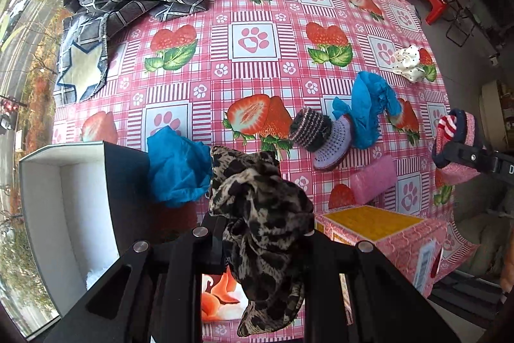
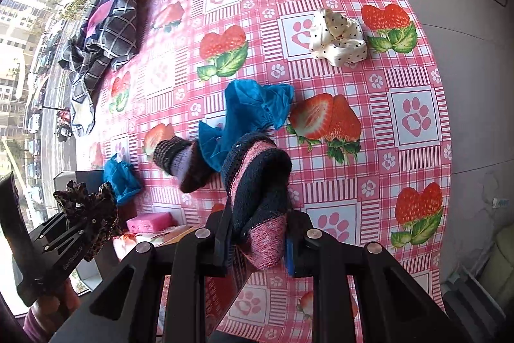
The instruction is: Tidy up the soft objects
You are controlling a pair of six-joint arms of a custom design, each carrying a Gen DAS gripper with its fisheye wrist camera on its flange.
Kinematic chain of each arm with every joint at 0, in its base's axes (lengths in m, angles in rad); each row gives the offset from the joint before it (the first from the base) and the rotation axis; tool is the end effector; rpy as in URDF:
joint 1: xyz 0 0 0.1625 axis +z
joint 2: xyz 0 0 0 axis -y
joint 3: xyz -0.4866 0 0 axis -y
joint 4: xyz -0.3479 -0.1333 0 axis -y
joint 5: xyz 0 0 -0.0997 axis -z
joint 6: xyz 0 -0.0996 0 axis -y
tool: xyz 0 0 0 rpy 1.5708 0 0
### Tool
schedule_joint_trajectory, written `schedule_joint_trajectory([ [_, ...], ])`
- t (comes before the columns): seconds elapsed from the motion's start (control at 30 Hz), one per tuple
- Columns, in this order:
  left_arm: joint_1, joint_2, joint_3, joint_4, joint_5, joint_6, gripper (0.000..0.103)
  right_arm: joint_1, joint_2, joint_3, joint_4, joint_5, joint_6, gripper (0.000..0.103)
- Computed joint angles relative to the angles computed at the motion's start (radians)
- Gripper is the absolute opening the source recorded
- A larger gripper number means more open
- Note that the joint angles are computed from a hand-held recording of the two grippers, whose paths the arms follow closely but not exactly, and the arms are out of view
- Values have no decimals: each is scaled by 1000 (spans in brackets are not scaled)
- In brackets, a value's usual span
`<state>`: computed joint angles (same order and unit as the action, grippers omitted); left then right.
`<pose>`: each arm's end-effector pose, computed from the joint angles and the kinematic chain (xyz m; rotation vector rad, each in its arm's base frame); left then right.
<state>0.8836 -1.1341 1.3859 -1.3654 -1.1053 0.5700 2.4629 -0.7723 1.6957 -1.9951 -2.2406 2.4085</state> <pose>-0.2385 -0.5713 0.3929 1.6433 2.0168 0.5673 0.5186 -0.3264 0.1083 -1.5882 -2.0058 0.9357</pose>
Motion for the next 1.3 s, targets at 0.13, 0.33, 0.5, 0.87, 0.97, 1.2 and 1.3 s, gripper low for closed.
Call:
schedule_joint_trajectory([
  [0.13,7,-29,-20,34,-3,22,23,11,38,-104,69,-17,-26,24],
  [0.33,22,-50,-85,116,-17,44,23,21,113,-283,198,-36,-56,24],
  [0.5,33,-61,-132,145,-29,75,23,31,189,-430,280,-33,-93,24],
  [0.87,75,-32,-265,169,-41,71,23,0,311,-617,252,10,-301,25],
  [0.97,92,-19,-306,178,-35,58,23,-12,334,-657,248,18,-357,25],
  [1.2,128,13,-395,198,-13,23,23,-32,383,-753,263,27,-473,25],
  [1.3,139,24,-427,209,-6,9,23,-40,401,-788,271,30,-511,24],
])
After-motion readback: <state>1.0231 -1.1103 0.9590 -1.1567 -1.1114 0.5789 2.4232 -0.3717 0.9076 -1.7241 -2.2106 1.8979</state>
